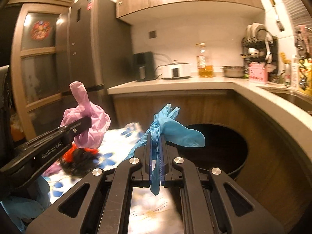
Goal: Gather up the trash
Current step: 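Carry both gloves over the black bin and open both tools to drop them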
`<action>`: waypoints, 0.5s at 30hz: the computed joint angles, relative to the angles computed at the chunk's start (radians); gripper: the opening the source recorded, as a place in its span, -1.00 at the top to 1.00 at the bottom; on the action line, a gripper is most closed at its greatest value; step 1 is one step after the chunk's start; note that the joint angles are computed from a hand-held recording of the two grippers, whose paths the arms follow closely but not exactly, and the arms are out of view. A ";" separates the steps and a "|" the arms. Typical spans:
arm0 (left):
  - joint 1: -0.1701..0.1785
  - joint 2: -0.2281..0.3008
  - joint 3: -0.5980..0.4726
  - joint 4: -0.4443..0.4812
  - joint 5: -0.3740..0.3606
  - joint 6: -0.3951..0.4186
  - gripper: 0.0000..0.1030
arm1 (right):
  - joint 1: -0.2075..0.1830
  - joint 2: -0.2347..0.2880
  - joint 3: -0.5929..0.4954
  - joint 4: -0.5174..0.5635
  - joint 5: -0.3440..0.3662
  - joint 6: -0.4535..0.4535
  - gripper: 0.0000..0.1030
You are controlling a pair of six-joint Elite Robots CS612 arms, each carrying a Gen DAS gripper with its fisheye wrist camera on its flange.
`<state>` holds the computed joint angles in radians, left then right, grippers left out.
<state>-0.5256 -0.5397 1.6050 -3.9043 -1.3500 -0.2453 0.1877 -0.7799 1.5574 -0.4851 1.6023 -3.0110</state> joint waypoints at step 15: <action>-0.027 0.080 -0.198 0.109 -0.120 0.072 0.93 | -0.056 0.020 -0.036 0.027 0.108 0.033 0.87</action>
